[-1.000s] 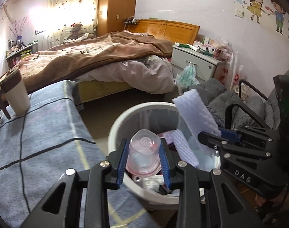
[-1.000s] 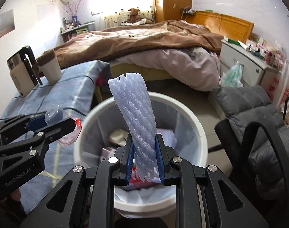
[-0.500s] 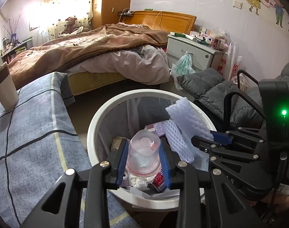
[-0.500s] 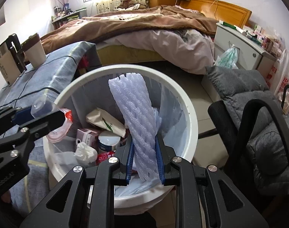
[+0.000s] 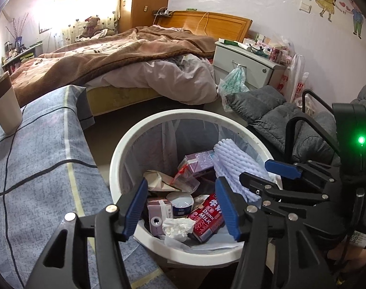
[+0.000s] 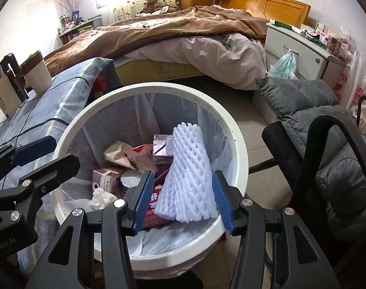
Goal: Collect trash
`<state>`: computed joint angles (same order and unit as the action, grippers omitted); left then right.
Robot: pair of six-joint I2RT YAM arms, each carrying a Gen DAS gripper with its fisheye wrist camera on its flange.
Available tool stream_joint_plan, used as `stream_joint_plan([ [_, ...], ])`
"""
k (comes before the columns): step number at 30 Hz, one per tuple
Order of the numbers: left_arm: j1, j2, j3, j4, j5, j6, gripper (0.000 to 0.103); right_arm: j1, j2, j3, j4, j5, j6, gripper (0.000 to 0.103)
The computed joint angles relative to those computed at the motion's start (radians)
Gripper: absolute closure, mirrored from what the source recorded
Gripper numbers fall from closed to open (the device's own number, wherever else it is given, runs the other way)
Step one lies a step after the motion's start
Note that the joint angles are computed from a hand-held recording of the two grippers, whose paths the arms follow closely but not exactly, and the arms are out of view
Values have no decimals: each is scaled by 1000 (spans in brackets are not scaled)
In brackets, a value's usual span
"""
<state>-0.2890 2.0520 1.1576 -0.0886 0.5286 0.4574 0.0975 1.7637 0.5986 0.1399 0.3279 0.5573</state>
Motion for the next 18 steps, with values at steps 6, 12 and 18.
stream_joint_plan([
  [6, 9, -50, -75, 75, -19, -8, 42, 56, -49, -28, 4, 62, 31, 52],
  [12, 29, -121, -184, 198, -65, -37, 39, 137, -118, -86, 25, 169, 96, 52],
  [18, 89, -207, -269, 247, -26, -55, 39, 256, -207, -145, 18, 284, 196, 52],
])
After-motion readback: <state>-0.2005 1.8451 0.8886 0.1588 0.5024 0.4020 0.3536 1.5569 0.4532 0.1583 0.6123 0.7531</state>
